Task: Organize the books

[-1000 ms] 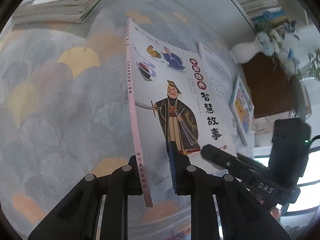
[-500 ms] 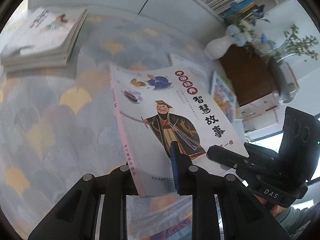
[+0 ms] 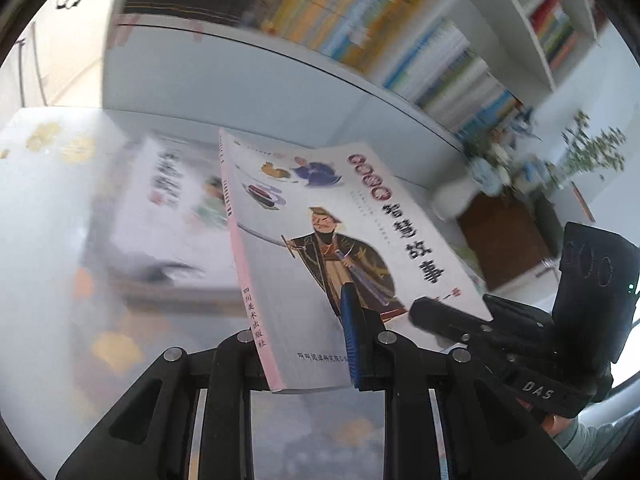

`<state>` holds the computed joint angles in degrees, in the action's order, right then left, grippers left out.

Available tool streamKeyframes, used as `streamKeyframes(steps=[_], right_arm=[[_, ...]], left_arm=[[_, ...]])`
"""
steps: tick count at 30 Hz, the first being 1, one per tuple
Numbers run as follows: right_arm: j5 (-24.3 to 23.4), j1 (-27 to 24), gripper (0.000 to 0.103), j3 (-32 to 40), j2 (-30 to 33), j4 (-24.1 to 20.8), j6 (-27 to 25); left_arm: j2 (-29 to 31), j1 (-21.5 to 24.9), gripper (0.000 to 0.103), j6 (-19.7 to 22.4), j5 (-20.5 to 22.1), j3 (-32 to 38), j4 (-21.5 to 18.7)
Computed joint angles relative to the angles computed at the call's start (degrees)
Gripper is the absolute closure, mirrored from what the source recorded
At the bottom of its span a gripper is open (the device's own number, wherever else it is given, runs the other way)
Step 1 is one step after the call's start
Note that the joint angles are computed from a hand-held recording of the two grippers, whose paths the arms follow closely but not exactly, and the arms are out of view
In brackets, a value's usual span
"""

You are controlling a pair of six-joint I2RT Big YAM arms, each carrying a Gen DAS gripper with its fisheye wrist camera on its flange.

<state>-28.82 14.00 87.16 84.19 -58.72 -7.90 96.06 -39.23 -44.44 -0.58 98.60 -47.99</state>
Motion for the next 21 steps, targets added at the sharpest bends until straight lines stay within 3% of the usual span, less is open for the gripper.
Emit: streamKeyframes(steps=[2, 8, 10, 17, 21], right_arm=[[0.8, 2.8, 0.086, 3.4, 4.6, 0.6, 2.6], [4.5, 7.5, 0.085, 10.7, 14.4, 1.3, 6.2], [5.6, 8.2, 0.085, 12.9, 17.4, 0.9, 7.7], [5.0, 7.8, 0.085, 17.2, 22.9, -2.1, 10.1], [5.4, 8.0, 0.085, 18.7, 25.2, -3.6, 10.4]], left_arm=[[-0.3, 2.1, 0.083, 1.4, 0.3, -1.4, -0.4], [1.4, 8.8, 0.084, 1.9, 7.3, -5.2, 3.1], [2.3, 10.0, 0.083, 1.0, 9.7, -6.2, 5.2], [1.9, 11.6, 0.083, -2.8, 11.5, -10.7, 8.7], [0.0, 12.9, 0.08, -6.5, 13.2, -15.3, 14.5]])
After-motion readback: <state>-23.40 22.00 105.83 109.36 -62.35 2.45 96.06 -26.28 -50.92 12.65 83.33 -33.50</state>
